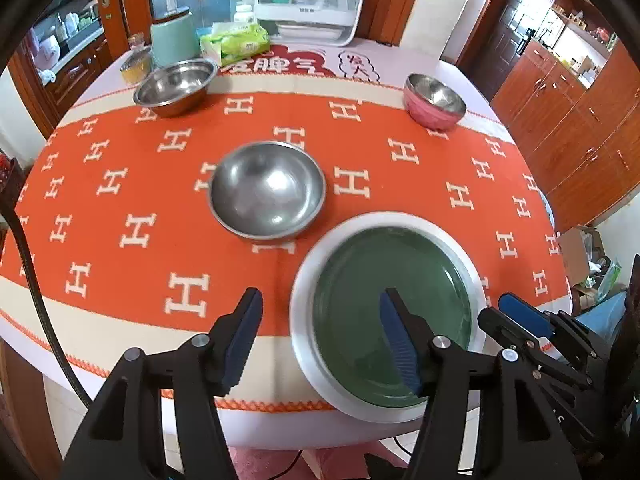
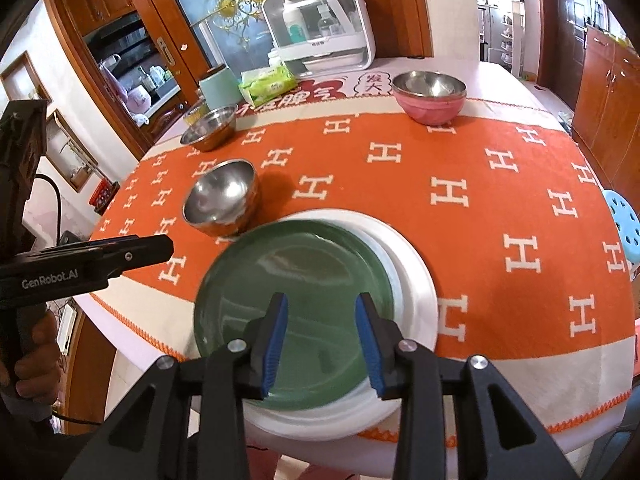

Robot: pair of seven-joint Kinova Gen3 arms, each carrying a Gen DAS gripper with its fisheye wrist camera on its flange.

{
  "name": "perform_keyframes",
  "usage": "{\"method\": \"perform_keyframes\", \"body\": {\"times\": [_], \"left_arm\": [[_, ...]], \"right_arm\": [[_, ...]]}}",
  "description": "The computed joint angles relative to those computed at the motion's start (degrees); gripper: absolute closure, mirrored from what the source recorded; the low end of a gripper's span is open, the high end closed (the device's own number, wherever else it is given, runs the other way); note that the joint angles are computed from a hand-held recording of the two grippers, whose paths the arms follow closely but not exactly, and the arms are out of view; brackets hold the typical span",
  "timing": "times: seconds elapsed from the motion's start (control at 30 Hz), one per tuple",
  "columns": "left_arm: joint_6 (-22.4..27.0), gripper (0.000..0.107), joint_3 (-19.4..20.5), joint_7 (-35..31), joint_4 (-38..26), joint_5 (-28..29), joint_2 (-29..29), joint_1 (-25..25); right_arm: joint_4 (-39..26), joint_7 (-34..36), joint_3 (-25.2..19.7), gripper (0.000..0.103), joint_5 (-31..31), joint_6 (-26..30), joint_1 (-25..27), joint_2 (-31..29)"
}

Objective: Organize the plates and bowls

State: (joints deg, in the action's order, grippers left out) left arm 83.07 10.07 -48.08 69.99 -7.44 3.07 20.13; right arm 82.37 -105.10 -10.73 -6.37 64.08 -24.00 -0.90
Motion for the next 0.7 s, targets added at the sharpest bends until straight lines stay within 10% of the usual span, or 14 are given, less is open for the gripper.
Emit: {"method": "perform_keyframes", "body": {"times": [0.7], "left_arm": [[-1.69, 0.033, -8.15, -27.06, 2.32, 9.61, -6.37, -15.35]], "right_arm": [[-14.79, -24.18, -2.6, 0.056, 20.76, 0.67, -17.7, 11.13]]}}
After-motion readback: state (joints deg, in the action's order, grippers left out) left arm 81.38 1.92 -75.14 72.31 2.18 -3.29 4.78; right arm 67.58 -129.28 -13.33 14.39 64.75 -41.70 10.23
